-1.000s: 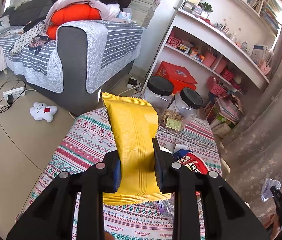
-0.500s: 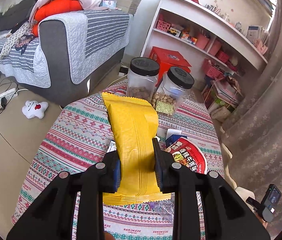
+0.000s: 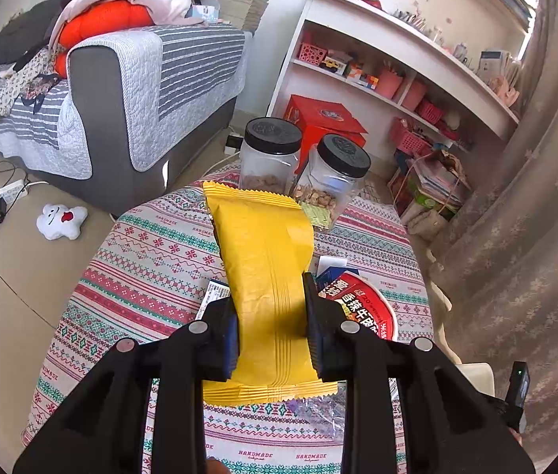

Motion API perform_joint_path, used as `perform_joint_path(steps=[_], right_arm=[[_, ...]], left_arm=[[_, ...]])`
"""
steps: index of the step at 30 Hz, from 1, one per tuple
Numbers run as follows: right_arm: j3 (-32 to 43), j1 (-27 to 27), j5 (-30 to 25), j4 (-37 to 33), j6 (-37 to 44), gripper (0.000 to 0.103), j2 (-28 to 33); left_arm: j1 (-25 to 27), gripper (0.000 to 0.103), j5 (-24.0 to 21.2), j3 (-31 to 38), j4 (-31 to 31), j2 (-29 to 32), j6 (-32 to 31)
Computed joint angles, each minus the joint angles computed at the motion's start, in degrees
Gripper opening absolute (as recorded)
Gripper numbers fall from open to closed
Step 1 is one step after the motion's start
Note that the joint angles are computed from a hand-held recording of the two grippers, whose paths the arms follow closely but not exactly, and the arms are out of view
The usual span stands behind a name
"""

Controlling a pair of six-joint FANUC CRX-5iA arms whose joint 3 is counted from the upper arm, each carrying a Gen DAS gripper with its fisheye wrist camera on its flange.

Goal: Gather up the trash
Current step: 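Carry the tissue with the right tool to the white bin and release, then lower the yellow wrapper into the white bin and open the left tool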

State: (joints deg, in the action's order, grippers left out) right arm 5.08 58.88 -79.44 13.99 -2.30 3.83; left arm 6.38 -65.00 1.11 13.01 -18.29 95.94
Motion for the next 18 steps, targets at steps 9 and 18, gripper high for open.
perform_joint_path(steps=[9,18], right_arm=[[4.1,12.8,-22.6,35.5,-16.8,0.096,0.5],[0.0,14.5,-30.9,42.1,-21.3,0.096,-4.7]], left_arm=[[-9.4,0.028,2.6,-2.1,12.0,1.2,-8.2],[-35.3,0.032,3.3,11.6,7.7,18.2,-1.6]])
